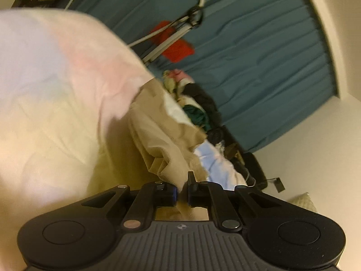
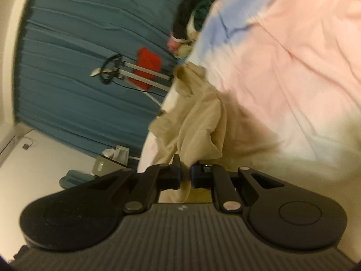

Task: Fold clothes

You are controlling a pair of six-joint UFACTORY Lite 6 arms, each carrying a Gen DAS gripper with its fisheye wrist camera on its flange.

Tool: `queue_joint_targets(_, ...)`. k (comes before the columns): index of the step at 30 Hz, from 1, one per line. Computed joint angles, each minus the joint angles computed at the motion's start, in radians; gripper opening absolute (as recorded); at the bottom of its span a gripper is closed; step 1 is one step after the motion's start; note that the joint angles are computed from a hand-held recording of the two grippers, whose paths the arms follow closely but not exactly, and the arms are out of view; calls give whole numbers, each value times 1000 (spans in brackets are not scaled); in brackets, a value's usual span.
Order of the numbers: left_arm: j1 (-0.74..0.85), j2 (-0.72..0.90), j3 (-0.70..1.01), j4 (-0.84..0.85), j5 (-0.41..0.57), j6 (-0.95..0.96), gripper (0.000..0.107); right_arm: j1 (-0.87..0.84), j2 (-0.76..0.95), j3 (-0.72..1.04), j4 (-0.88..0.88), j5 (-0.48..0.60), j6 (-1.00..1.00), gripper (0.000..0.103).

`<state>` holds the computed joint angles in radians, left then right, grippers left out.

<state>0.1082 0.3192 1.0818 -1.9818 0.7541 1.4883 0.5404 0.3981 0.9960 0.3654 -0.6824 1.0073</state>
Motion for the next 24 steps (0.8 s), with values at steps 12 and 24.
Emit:
queue_joint_targets(12, 222, -523, -397, 248, 207, -203, 8, 376, -412, -356, 502, -188, -416, 11)
queue_joint_targets(24, 162, -556, -265, 419, 56, -462, 9, 399, -481, -266, 688, -100, -719, 11)
